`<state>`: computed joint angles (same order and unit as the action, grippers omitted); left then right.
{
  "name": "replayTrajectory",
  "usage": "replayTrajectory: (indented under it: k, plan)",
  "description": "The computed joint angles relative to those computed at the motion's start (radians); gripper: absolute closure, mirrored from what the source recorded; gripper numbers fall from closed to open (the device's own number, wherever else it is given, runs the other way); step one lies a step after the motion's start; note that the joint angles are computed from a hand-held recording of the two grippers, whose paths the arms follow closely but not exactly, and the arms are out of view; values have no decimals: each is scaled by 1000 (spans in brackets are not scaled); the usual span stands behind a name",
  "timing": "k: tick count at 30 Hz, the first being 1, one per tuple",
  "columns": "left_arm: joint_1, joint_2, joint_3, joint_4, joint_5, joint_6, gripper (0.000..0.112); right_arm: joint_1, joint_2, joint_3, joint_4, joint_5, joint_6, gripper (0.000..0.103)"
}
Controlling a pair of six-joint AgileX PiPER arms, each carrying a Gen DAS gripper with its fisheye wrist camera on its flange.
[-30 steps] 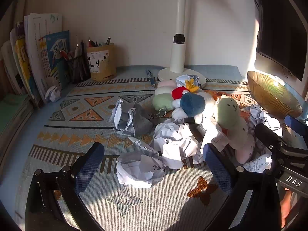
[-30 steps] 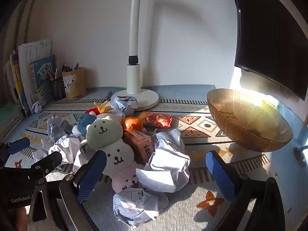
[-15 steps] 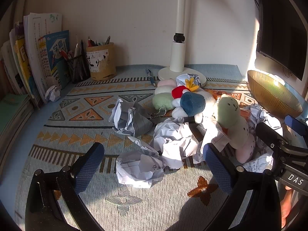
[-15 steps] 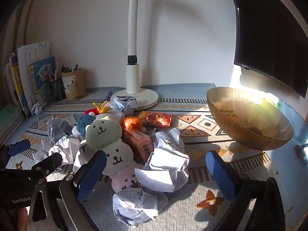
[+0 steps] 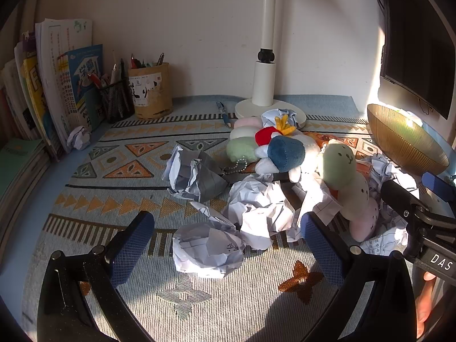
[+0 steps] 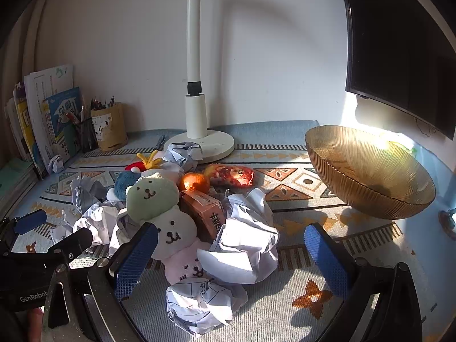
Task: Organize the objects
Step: 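Move both grippers toward the crumpled paper balls in the pile, then close the left gripper on a paper ball while the right gripper grasps another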
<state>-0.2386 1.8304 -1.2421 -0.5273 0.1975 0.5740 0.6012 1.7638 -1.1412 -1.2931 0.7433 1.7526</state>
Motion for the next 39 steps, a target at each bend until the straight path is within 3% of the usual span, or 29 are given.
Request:
replayTrajectory:
  k: [10,13,16,20,23,26,29,33,36,39]
  plan:
    - [18,0,2,-110,3,102,10,-24,-59,75,-76,-57,131,0]
    - [20,-10,16,-177,-7,164,10,-46,-95,119,-129,-103,215,0]
    - [36,-37,39,-277,13,274,10,-70,-130,147,-86,-159,187,0]
    - [123,-73,66,-461,173,501,10,-47,-204,227,-70,-160,176,1]
    - [175,-68,46,-438,299,512,10,-56,-241,276,-23,-225,127,9]
    - [186,-67,36,-400,331,497,10,-117,-241,296,148,-367,-38,18]
    - [191,-21,-38,-331,385,407,10,-145,-223,307,236,-453,-93,18]
    - [163,81,-188,-128,444,205,11,-129,-173,241,349,-453,-236,18]
    - [167,148,-268,-129,516,169,15,-98,-116,151,420,-379,-321,18]
    - [166,187,-310,-127,565,130,30,-102,-71,96,494,-349,-398,18]
